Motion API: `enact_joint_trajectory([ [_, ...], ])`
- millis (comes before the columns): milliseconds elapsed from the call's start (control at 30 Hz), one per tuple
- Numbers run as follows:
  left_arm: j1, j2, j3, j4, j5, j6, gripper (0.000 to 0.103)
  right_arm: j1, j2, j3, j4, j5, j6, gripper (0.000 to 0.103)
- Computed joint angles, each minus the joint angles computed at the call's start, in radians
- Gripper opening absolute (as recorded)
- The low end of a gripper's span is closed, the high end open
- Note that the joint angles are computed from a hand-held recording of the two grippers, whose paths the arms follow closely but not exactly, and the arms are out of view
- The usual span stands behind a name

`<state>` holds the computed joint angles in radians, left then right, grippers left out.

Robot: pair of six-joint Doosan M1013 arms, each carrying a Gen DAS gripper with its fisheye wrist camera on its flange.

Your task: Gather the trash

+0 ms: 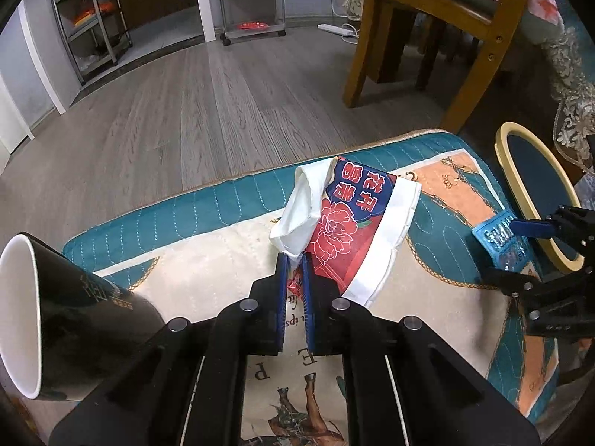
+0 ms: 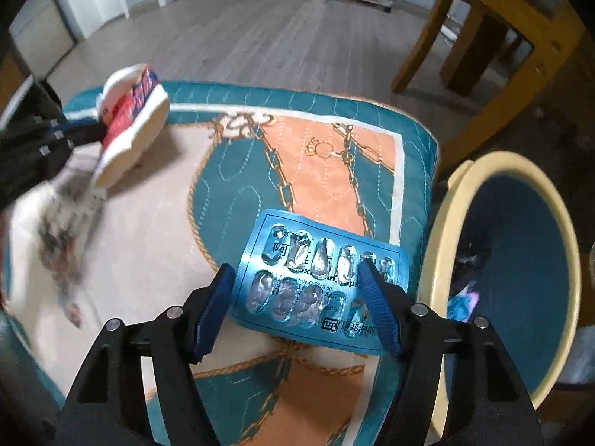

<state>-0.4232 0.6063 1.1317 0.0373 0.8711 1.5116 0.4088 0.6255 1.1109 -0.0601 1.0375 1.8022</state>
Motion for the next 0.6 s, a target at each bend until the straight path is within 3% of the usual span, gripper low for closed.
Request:
enact_joint_trajectory([
  [300, -0.018, -0.012, -0.008, 0.004, -0.034, 0.021, 0.007, -0.032, -0.088, 0.055, 0.047, -0.131, 0.081, 0.069],
  [600, -0.112, -0.002, -0.081, -0.076, -0.033, 0.182, 0.007, -0.139, -0.230, 0.199, 0.007, -0.252, 0.267, 0.069],
])
